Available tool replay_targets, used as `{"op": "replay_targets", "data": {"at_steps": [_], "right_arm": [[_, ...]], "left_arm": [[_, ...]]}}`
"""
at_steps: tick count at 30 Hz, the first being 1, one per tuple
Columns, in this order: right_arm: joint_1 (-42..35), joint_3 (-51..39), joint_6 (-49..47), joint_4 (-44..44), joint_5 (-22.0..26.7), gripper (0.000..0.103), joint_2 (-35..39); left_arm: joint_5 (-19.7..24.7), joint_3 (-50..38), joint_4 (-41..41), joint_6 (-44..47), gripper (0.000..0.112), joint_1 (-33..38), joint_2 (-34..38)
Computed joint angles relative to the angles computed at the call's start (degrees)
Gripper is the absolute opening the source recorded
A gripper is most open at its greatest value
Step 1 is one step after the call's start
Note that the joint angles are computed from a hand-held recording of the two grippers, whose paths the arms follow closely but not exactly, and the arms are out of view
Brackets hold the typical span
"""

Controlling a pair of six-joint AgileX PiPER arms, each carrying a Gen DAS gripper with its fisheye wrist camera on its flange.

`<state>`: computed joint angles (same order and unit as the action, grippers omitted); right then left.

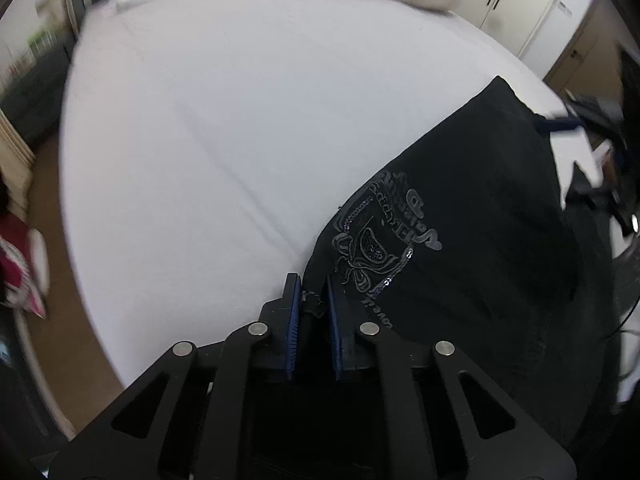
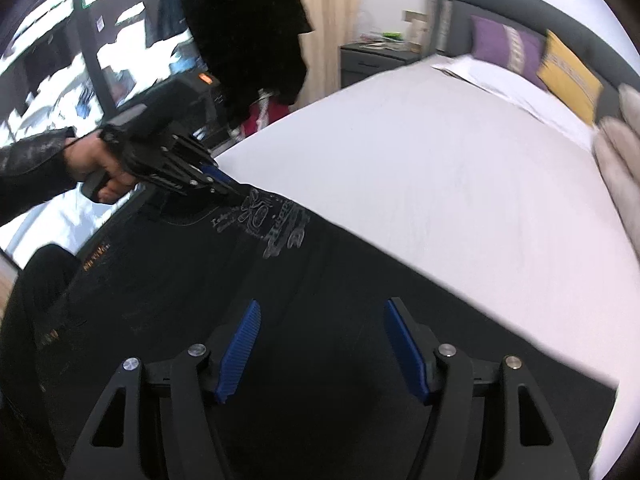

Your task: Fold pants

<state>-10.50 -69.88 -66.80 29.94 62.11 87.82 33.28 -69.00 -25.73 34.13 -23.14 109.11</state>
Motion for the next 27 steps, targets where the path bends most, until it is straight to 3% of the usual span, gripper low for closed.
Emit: {"op": "replay_targets", "data": {"at_steps": [6,8,15,18,20,24,27], "right_arm": [[8.7,-9.3,4.0,-9.6,-2.0,0.056,8.6],[11.0,-12.3,5.2,-12.7,-1.1,0.056,12.0],[14.9,-20.2,10.8,-19.6,0.5,0.054,20.7],[15.2,-22.4,11.4,-19.5,2.8,0.032,22.0],[15.0,-21.9,11.5,-19.1,3.3,0.015,21.3],[14.4,-20.7,14.5,-17.4,4.0,0.008,19.9],[13.3,-19.5,17.6,-14.5,4.3,0.006,18.6]], "left_arm": [[-11.8,13.3,-0.1,-1.1,0.011,-3.9,-11.3],[-13.9,16.5,-3.0,1.3,0.011,-4.2,-13.8],[-19.1,21.2,1.7,-6.3,0.011,-9.6,-16.7],[-19.9,21.7,5.3,-11.7,0.011,-11.5,-16.8],[-20.1,21.5,3.2,-9.2,0.011,-10.8,-16.3],[-19.6,20.6,-0.9,-4.8,0.011,-9.3,-16.1],[-20.0,22.2,0.8,-8.2,0.011,-10.4,-18.2]]}}
